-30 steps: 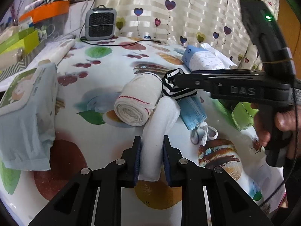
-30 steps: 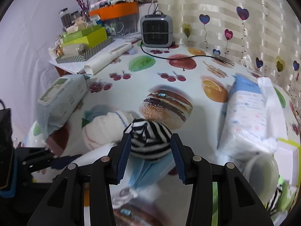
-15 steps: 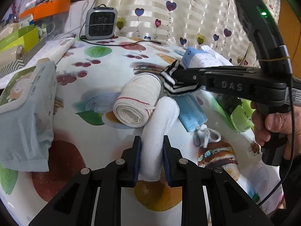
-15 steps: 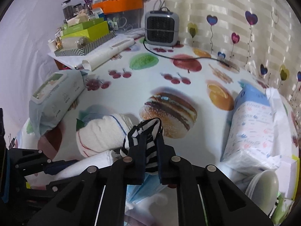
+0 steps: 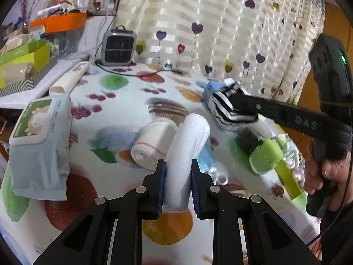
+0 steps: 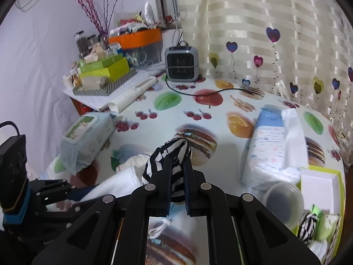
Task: Organize soft objects
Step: 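Lift the towel and striped cloth and carry both over the white tray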
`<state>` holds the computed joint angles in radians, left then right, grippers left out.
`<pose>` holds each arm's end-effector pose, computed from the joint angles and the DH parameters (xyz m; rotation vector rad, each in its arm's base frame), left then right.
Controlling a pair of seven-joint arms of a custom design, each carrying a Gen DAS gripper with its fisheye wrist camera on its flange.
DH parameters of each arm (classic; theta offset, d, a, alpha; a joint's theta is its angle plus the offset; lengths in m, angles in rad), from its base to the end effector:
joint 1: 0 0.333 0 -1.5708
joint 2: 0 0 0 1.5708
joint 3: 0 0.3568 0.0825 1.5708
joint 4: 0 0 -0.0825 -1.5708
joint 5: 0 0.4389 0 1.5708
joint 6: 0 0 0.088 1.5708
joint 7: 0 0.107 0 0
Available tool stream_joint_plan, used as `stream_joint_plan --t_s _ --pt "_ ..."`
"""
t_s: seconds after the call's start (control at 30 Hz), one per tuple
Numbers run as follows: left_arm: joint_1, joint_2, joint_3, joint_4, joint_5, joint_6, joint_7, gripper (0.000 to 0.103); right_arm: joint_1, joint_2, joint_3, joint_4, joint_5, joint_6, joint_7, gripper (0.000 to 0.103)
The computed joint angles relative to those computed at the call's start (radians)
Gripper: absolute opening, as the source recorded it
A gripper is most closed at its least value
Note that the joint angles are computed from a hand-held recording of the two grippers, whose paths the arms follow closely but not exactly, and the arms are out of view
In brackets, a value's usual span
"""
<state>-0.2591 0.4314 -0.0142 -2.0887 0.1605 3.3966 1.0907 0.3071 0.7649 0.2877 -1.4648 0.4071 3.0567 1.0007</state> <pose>0.6541 -0.2012 0.3123 -1.8436 1.7773 -1.0841 0.7441 0.3880 0.3284 -2.0285 1.0615 -0.3799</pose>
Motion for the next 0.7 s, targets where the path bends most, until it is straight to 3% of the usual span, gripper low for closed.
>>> stream_joint_plan --t_s 0.4,0.7 --pt "-0.113 -0.028 0.070 0.009 -0.098 0.033 0.064 0.020 -0.197 -0.110 0.208 -0.221 0.016 0.188 -0.049 0.010" --pt "-0.129 -0.029 0.053 0.040 -0.115 0.026 0.109 0.020 -0.328 -0.159 0.309 -0.344 -0.089 0.287 0.048 0.010"
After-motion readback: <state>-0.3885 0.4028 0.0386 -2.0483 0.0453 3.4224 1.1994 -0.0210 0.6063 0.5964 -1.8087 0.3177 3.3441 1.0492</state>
